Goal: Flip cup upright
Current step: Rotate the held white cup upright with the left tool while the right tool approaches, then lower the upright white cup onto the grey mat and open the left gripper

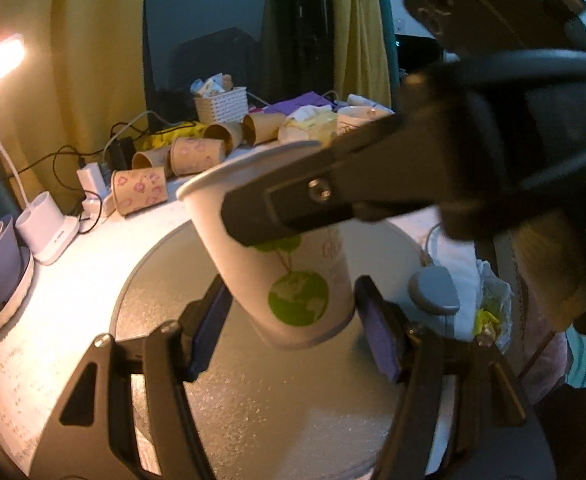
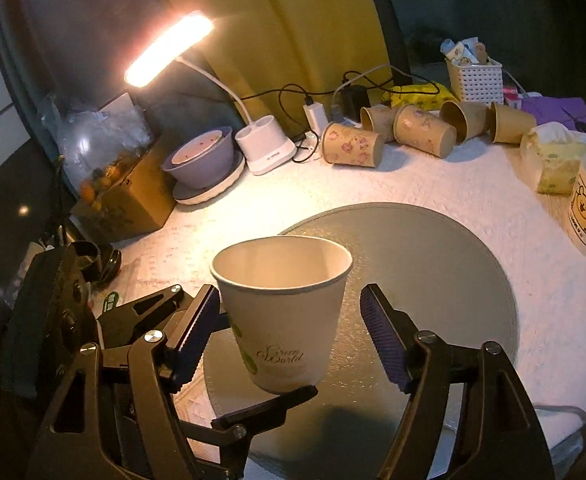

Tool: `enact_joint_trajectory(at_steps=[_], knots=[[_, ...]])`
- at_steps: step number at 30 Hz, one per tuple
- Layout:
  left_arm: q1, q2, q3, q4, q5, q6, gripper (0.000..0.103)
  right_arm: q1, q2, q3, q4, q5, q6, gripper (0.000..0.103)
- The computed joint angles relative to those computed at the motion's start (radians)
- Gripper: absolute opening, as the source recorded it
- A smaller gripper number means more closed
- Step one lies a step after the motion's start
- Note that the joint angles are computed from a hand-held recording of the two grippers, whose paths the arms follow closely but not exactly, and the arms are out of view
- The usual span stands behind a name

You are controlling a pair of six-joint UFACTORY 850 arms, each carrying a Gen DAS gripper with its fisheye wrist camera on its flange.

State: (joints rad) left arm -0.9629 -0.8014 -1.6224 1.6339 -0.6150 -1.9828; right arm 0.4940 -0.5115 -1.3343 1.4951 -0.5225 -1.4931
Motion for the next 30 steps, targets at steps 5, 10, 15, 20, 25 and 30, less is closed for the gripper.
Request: enact_joint_trajectory(at_steps=[5, 10, 15, 20, 25, 30], knots=[[0.001, -0.009, -0.009, 0.025, 0.009, 0.002, 0.065, -0.012, -0.025, -0.033, -0.076, -0.041, 0.081, 0.076], [0.013, -0.013, -0.017, 0.012, 0.037, 0.002, 0.065, -0.018, -0.049, -0.064, -0.11, -0.069, 0.106, 0.07], [0.031, -0.02, -0.045, -0.138, 0.061, 0.06, 0.065, -0.018, -0.081, -0.106, -0.147, -0.081, 0.139, 0.069], [0.063, -0.004, -0.023, -0.216, 0.129, 0.039, 0.068, -0.012, -0.114, -0.15, -0.13, -0.045, 0.125, 0.069], [0.089, 0.029, 0.027, -0.252, 0.149, -0.012, 0.071, 0.001, -0.143, -0.181, -0.08, 0.043, 0.065, 0.069], [0.116, 0.051, 0.055, -0.313, 0.136, -0.035, 0.071, 0.028, -0.149, -0.172, 0.1, 0.163, -0.167, 0.069]])
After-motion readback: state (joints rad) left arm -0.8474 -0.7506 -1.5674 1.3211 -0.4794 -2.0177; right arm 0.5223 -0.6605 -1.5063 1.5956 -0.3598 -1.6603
